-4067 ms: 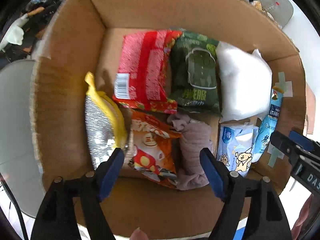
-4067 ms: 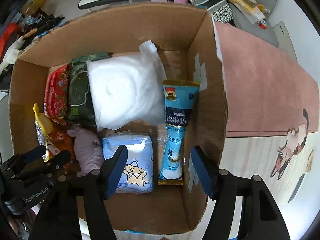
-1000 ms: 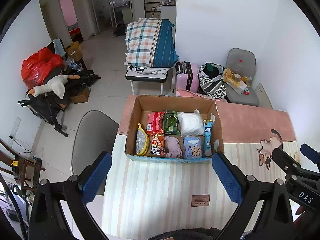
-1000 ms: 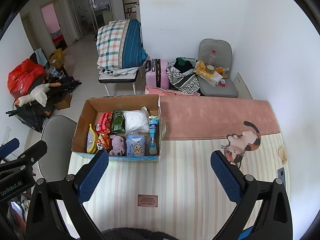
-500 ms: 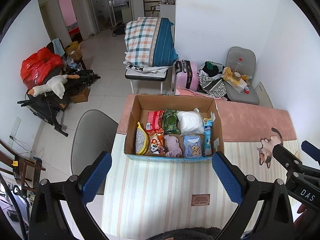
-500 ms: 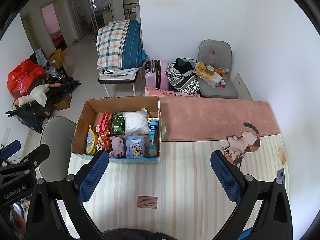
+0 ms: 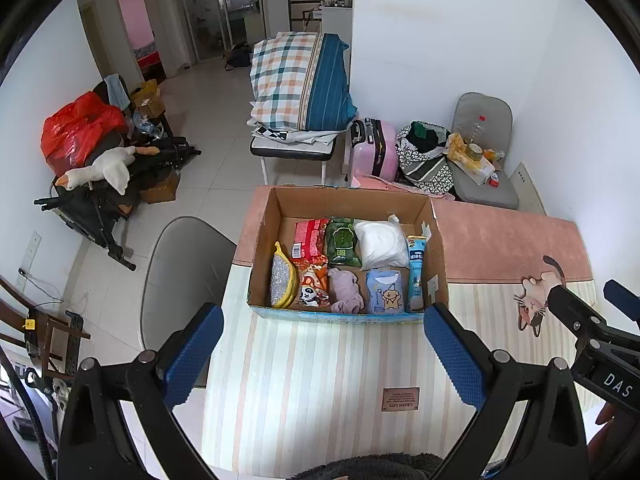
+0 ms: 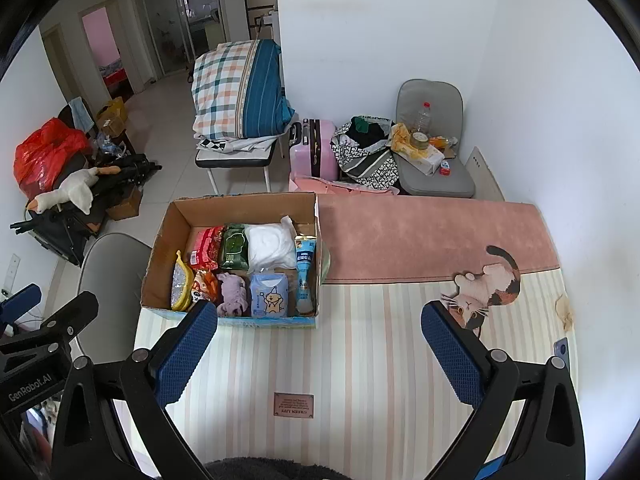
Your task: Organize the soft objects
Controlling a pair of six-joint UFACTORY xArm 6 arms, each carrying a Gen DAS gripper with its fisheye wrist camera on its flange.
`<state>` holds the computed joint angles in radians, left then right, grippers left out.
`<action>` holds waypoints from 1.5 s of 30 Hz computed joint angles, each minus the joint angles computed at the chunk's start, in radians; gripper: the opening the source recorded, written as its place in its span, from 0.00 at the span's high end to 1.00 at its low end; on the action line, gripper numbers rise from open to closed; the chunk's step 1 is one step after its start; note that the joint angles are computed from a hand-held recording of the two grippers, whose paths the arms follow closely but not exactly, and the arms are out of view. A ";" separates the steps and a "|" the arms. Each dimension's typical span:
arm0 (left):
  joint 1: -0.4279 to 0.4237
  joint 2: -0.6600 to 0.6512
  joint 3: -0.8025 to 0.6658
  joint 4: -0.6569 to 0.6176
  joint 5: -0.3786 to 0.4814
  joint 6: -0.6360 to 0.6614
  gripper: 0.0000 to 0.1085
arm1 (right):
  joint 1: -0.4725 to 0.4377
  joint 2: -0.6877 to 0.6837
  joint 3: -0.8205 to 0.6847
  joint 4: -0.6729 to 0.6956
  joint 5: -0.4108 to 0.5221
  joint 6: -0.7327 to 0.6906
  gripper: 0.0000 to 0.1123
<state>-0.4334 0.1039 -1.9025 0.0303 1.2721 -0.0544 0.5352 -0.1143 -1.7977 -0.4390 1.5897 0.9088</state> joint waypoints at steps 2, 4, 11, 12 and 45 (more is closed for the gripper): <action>0.000 -0.015 0.029 0.000 -0.015 0.000 0.06 | -0.001 0.000 0.001 0.001 -0.002 0.001 0.08; -0.001 -0.015 0.029 0.003 -0.016 -0.002 0.06 | 0.000 -0.002 0.003 0.000 -0.004 0.002 0.08; 0.000 -0.011 0.022 0.001 -0.011 -0.002 0.06 | -0.001 0.004 -0.004 0.000 -0.002 -0.001 0.08; 0.000 -0.010 0.021 0.001 -0.010 -0.001 0.06 | 0.000 0.004 -0.005 -0.002 -0.001 -0.002 0.08; 0.005 -0.035 0.066 0.000 -0.017 0.000 0.06 | -0.005 0.022 -0.031 -0.001 0.002 -0.025 0.08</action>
